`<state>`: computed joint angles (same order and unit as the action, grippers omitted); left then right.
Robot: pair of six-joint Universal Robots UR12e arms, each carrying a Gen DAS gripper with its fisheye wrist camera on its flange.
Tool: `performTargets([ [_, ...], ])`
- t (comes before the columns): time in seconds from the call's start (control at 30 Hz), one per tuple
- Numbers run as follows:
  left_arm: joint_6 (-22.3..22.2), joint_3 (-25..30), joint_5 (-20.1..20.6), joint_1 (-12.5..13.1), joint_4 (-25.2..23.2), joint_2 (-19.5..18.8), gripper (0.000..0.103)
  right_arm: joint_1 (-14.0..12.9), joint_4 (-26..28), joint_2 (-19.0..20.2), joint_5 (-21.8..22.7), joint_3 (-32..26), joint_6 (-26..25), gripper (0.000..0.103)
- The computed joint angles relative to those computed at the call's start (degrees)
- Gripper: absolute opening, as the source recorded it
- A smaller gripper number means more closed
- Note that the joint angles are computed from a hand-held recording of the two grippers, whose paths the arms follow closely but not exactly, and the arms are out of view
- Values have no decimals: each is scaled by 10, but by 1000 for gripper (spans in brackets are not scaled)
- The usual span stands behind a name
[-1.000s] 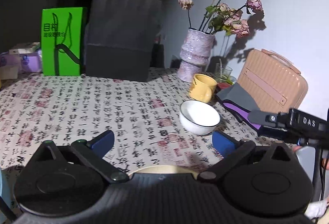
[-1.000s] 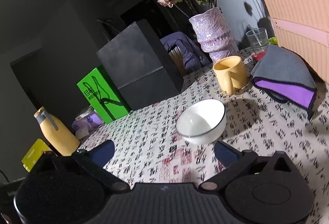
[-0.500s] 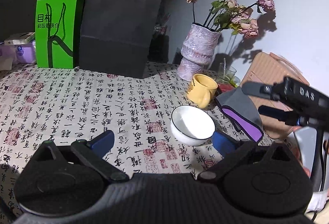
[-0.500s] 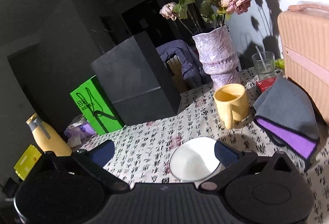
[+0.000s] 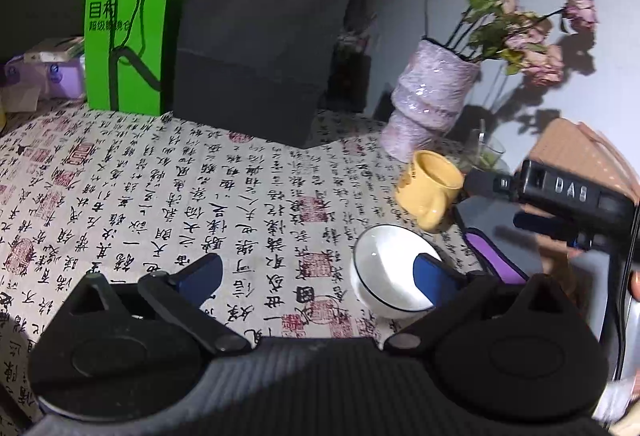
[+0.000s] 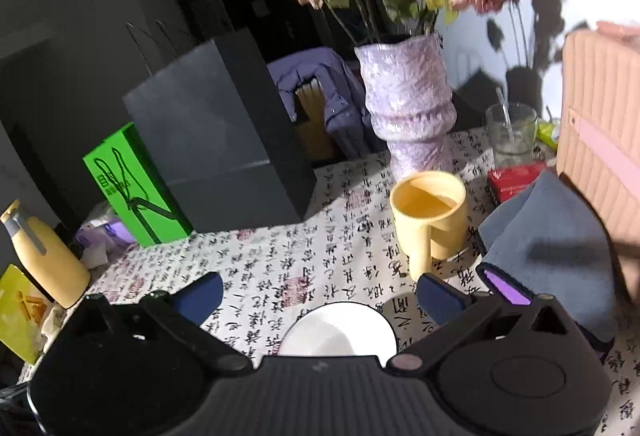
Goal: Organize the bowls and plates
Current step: 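Lower both grippers onto the rim of the remaining white bowl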
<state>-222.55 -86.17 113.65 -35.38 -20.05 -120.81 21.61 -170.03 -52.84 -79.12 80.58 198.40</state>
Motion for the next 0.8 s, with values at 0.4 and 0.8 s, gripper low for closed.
performTargets([
  [0.4,-44,66,-20,15,-90,-47,103,-13,42,43,16,-20,23,101],
  [0.8,-69,119,-34,22,-136,-89,103,-22,44,53,41,-15,32,78],
])
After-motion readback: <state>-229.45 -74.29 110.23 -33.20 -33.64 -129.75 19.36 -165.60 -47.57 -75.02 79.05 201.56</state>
